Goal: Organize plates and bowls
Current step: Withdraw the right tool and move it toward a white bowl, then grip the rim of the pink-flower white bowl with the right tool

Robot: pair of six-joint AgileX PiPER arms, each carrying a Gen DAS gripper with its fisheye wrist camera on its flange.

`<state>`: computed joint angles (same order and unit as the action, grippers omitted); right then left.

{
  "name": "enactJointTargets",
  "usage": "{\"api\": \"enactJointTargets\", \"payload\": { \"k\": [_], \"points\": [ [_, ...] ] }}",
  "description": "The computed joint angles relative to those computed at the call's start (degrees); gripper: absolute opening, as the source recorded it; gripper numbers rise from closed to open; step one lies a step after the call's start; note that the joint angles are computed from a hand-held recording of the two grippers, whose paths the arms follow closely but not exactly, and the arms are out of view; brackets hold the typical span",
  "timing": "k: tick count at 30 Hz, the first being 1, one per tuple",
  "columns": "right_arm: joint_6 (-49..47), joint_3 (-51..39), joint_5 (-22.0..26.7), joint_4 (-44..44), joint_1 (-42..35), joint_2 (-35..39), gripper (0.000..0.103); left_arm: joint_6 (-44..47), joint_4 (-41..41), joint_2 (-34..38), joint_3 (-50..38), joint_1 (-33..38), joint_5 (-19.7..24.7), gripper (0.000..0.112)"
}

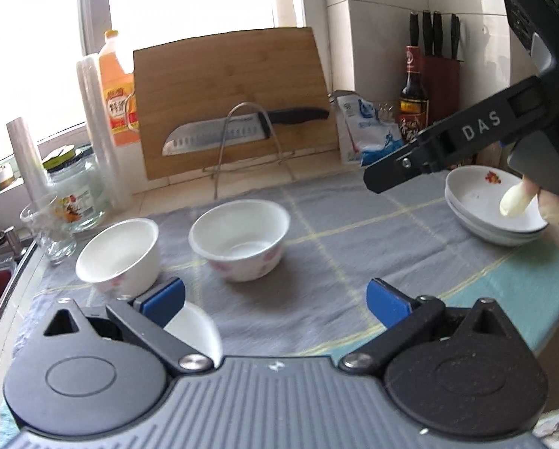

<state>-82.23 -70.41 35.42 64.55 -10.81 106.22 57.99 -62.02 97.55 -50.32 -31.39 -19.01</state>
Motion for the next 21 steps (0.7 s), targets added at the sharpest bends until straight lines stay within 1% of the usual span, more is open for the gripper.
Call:
{"api": "enactJointTargets", "payload": {
  "k": [2, 3, 5, 6, 9, 10, 13, 15, 17, 19, 20, 21],
  "points": [
    [2.16, 1.23, -2.34, -0.17, 2.24, -0.62, 0.103, -3.06, 4.64, -0.51, 0.92, 2.23, 2.1, 0.102],
    [3.14, 1.38, -2.92, -0.39, 3.02, -0.55, 0.103, -6.21, 8.86, -0.86, 1.52, 3.42, 3.13, 0.102],
    [4.38, 2.28, -4.97, -0.44, 4.79, -0.86, 0.103, -13.83, 17.78, -1.56, 3.02, 5.28, 3.69, 0.102],
    [4.62, 2.79, -5.65, -0.32, 5.42, -1.12, 0.103, -16.02, 20.28, -1.65, 3.14, 5.88, 4.18, 0.102],
    [4.8, 3.23, -5.15, 0.33, 6.3, -1.29, 0.103, -20.4, 25.78, -2.16, 4.01, 7.17, 4.22, 0.102],
    [5.12, 2.87, -4.64, 0.2, 6.56, -0.98, 0.103, -20.95, 26.65, -2.41, 4.6, 7.41, 3.83, 0.102],
    [6.64, 1.34, -3.21, -1.0, 7.93, 0.27, 0.103, -17.7, 23.46, -3.79, 6.69, 8.4, 3.21, 0.102],
    [6.96, 0.06, -1.24, -1.44, 8.66, 1.41, 0.103, -15.37, 20.24, -4.95, 8.38, 9.15, 2.83, 0.102],
    [6.96, -1.33, 1.32, -1.42, 9.53, 2.77, 0.103, -14.91, 19.31, -6.2, 10.1, 10.57, 3.12, 0.102],
    [7.42, -2.74, 3.38, -1.72, 10.64, 4.15, 0.103, -15.49, 19.86, -7.14, 11.92, 11.81, 3.35, 0.102],
    [7.56, -3.67, 4.69, -1.79, 11.22, 5.12, 0.103, -16.4, 21.22, -7.32, 12.5, 12.66, 4.0, 0.102],
    [7.7, -4.73, 6.16, -1.77, 11.79, 6.29, 0.103, -18.85, 24.58, -7.2, 12.86, 13.72, 5.11, 0.102]
  ]
}}
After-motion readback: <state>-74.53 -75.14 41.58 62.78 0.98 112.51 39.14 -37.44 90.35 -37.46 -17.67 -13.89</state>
